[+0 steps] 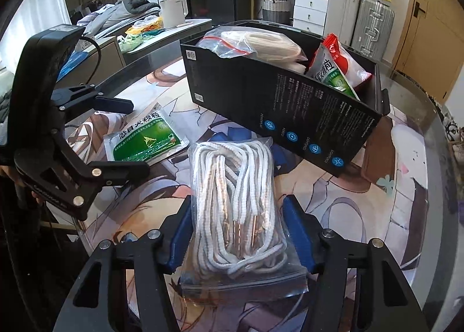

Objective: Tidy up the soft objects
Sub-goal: 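Grasp the green medicine sachet with the left tool while the right tool lifts the rope bag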

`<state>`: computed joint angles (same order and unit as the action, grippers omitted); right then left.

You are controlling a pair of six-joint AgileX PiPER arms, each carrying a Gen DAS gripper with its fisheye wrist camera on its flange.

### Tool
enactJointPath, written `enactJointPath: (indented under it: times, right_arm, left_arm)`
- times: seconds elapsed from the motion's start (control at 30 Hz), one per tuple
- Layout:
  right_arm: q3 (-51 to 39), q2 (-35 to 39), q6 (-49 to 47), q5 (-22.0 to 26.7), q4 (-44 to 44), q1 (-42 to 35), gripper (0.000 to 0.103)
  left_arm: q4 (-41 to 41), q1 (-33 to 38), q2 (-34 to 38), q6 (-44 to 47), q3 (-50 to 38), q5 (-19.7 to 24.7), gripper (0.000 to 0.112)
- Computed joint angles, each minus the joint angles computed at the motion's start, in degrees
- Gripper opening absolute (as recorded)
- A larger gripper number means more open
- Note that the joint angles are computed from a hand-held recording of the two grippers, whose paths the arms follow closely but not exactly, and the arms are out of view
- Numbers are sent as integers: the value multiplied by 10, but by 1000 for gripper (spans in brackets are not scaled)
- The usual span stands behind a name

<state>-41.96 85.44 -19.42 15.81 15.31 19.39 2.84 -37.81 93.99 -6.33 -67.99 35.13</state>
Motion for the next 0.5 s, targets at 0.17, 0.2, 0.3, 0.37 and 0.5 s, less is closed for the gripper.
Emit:
enactJointPath:
  times: [0.17,0.2,0.3,0.37,0.5]
  right_arm:
    - [7,-3,-44,-6,35,-4,57]
    - [9,-4,-47,-7,37,-3,57]
    - [10,-5,-62,-6,51,-6,57]
    - [11,-7,-65,-5,54,-8,57]
    - [14,-9,-86,-4,74,-11,57]
  left_arm:
    - [-21,-7,-10,34,9,-10,90]
    - [-28,-8,-13,47,11,-13,88]
    - [-29,-14,-18,52,21,-25,86]
    - [-40,-15,-21,63,24,-29,77]
    - [-55,-18,-31,87,33,-42,48]
